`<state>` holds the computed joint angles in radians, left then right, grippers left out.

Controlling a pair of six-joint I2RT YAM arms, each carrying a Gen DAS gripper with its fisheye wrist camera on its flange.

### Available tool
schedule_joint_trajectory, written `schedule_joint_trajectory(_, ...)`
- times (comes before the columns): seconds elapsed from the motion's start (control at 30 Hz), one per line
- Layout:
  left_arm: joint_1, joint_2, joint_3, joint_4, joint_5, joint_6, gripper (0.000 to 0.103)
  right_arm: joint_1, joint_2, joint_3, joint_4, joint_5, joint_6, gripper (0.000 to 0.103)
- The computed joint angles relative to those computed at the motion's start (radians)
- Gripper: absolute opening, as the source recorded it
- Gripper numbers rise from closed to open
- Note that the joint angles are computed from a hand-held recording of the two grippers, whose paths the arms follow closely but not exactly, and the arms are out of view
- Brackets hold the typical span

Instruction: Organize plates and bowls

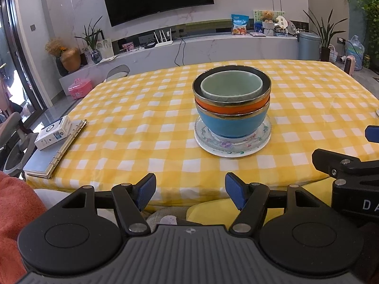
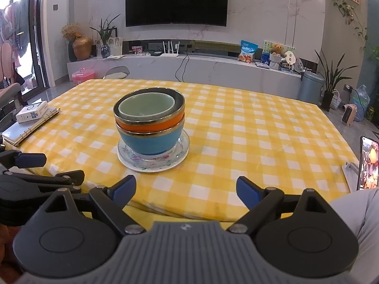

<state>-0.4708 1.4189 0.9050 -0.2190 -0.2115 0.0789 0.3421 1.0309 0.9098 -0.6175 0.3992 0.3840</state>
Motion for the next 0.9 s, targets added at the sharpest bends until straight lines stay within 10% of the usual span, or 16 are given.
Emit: schedule_joint_trajectory(0.9,-0.007,-0.011,-0.005,-0.001,-0.011,0.000,0.078,0.003,0.005,-0.004,0.005,-0.002,0.010,0.090)
